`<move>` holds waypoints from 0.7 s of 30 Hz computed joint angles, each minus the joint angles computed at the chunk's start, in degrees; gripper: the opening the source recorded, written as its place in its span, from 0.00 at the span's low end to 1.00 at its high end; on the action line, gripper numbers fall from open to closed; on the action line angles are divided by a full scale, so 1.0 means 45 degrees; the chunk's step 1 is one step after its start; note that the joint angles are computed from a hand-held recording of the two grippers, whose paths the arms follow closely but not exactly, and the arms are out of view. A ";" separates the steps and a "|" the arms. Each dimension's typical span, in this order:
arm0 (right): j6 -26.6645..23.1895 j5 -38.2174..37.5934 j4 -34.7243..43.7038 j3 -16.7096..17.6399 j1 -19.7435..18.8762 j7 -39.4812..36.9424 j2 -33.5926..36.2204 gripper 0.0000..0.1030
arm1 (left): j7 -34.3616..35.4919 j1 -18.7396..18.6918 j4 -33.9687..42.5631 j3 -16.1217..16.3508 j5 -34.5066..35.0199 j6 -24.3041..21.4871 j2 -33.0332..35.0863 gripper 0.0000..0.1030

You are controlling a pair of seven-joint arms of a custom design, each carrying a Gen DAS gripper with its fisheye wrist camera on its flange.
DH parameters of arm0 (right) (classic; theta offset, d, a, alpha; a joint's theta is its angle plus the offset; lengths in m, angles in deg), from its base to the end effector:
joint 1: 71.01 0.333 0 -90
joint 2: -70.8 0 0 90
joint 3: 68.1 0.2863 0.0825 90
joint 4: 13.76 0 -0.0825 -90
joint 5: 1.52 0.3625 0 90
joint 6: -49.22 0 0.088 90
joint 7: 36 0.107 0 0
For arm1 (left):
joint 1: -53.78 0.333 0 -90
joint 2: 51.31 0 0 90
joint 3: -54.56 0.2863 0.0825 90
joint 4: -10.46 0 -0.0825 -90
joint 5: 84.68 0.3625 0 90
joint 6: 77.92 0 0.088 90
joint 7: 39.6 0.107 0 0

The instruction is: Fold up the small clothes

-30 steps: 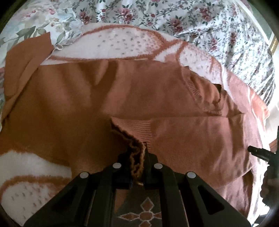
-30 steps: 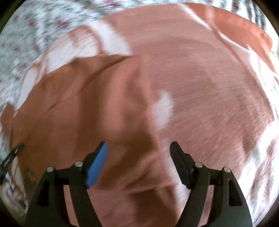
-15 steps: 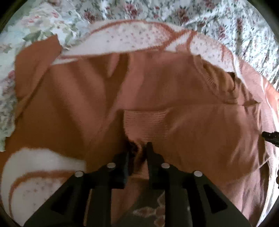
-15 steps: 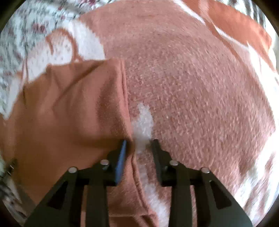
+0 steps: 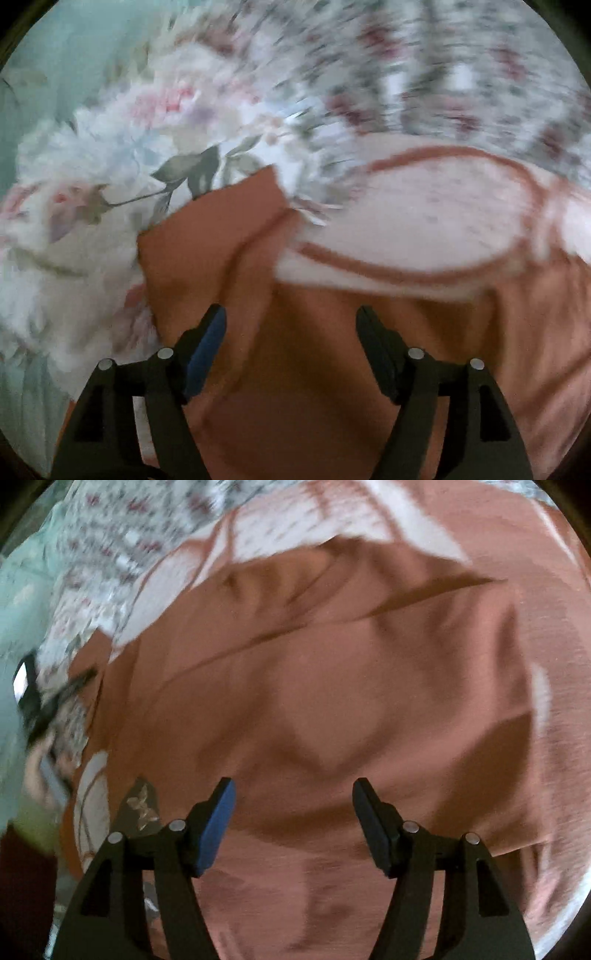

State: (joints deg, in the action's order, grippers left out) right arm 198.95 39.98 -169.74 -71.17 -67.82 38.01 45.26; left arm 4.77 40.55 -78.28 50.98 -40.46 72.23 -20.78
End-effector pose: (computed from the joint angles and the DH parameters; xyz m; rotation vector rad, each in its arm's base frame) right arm 0.3954 -0.0128 0.3778 -1.5327 2.0615 0.0584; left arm 0.6680 -0.2107 0.3811 -1.6997 1.7942 -0.4823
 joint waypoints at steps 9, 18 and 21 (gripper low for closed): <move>-0.0169 0.0241 -0.0067 0.0580 0.1061 0.0289 -0.0028 0.65 | 0.3334 0.2195 0.3176 -0.1337 -0.4363 -0.0102 0.2790 0.14; 0.0405 0.1065 0.0278 0.0394 0.1735 -0.0781 0.0260 0.61 | 0.4852 0.3394 -0.2002 -0.2813 -0.6198 0.3559 -0.0649 0.06; 0.0334 0.1492 0.0294 0.0193 0.1712 -0.0942 0.0285 0.58 | 0.6089 0.4223 -0.3538 -0.4549 -0.7586 0.4515 -0.1624 0.06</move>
